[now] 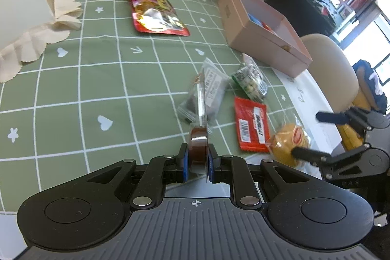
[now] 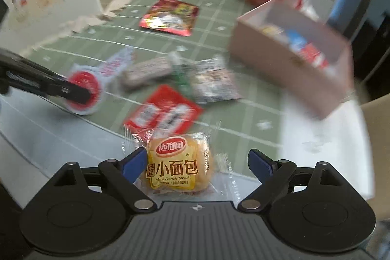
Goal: Organize snacks
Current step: 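Carry the lollipop and the bread bun toward the pink box with both tools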
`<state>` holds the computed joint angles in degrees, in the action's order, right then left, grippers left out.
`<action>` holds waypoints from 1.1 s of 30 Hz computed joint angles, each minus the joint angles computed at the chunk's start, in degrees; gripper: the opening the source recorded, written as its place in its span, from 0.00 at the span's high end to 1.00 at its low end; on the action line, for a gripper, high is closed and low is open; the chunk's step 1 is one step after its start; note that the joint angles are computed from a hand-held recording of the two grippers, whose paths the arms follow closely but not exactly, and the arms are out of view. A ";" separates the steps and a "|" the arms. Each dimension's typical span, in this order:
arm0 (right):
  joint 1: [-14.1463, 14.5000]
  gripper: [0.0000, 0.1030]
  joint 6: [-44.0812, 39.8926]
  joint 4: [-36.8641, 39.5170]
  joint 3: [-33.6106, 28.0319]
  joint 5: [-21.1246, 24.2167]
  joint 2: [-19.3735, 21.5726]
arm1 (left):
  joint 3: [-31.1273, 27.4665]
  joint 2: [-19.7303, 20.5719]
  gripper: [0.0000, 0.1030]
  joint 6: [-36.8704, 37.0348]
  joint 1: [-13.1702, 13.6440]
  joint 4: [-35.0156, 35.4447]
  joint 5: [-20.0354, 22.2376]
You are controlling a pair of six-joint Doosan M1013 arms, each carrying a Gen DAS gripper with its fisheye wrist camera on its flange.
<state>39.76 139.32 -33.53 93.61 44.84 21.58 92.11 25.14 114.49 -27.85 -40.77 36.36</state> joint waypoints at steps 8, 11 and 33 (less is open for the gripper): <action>-1.53 0.13 -7.46 8.47 3.31 -1.78 -2.88 | -0.77 0.37 0.82 -0.85 -0.98 2.25 2.33; -0.35 0.13 -5.41 3.53 2.84 5.09 -1.84 | -0.76 0.34 0.82 -1.63 -1.18 3.07 2.41; -3.16 0.18 13.04 13.56 1.60 -8.27 0.57 | -1.72 0.86 0.82 -5.18 -2.96 6.09 3.84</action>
<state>36.60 152.36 -19.97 95.21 36.58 22.15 90.39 26.00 109.31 -30.80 -34.69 40.20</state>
